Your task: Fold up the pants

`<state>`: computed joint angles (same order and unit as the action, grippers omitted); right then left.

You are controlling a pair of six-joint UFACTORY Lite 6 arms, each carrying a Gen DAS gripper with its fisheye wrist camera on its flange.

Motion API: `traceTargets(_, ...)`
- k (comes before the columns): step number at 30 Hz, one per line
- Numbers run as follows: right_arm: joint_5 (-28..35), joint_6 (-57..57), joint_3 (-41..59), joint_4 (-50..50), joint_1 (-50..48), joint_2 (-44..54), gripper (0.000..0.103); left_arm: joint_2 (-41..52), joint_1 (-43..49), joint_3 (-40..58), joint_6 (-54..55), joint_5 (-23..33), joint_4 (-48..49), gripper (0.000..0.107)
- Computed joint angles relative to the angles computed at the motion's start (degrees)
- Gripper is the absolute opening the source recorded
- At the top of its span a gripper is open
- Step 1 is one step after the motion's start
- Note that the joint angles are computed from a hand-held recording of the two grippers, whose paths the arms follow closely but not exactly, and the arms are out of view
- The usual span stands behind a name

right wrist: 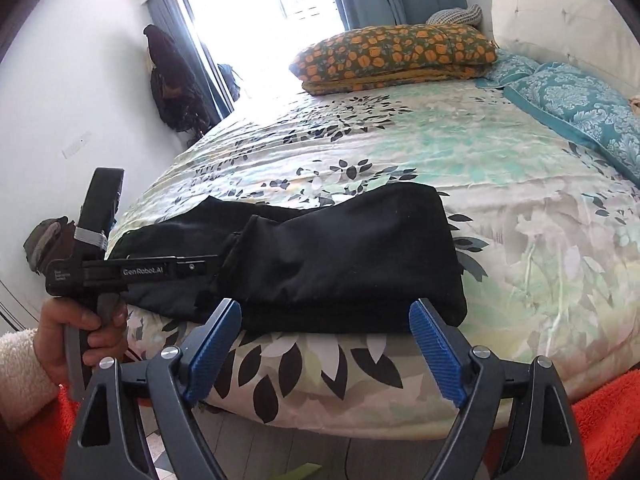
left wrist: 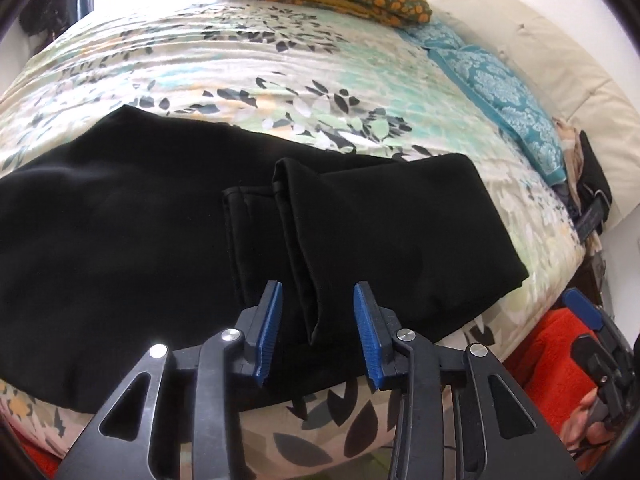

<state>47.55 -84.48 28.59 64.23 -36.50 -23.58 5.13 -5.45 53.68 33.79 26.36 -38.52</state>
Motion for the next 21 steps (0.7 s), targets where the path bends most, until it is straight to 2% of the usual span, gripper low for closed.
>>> traceTargets(3,1.3,1.0,0.3,-0.8,-0.8,0.2,0.086,1.6,-2.3,0.5,-5.8,-2.0,4.7,0.037)
traceTargets(4,1.7,1.8,0.2,-1.2,-0.9,-0.6,0.086,1.8,-2.5,0.2,-6.2,-2.3,5.1,0.014)
traceTargets(5,1.8,1.9,0.2,-1.1,-0.7,-1.0,0.086,1.9,-2.8,-0.1,-7.2,-2.5,5.9,0.006)
traceTargets(8,1.2,1.6,-0.2,-0.7,-0.7,-2.4,0.086,-2.0,-2.3,-1.9,-7.6,-2.1,6.0,0.003)
traceTargets(11,-0.9,1.2,-0.3,0.1,-1.2,-4.1,0.086,-9.5,1.1,-4.6,-5.2,1.6,5.4,0.003)
traceTargets(14,-6.6,2.9,1.4,0.8,1.3,-0.2,0.088,-11.9,3.6,-7.0,-5.0,1.9,8.2,0.003)
traceTargets(17,-17.9,6.4,5.6,1.6,10.3,9.6,0.090,-7.5,3.9,-8.0,-5.7,-1.1,8.6,0.003)
traceTargets(19,-27.5,11.8,9.8,-3.1,18.7,18.6,0.090,-6.6,3.8,-8.5,-5.1,-2.1,7.5,0.006)
traceTargets(21,-34.3,18.5,12.5,-11.2,25.2,26.5,0.090,-7.5,4.9,-7.9,-3.8,-0.8,6.6,0.017)
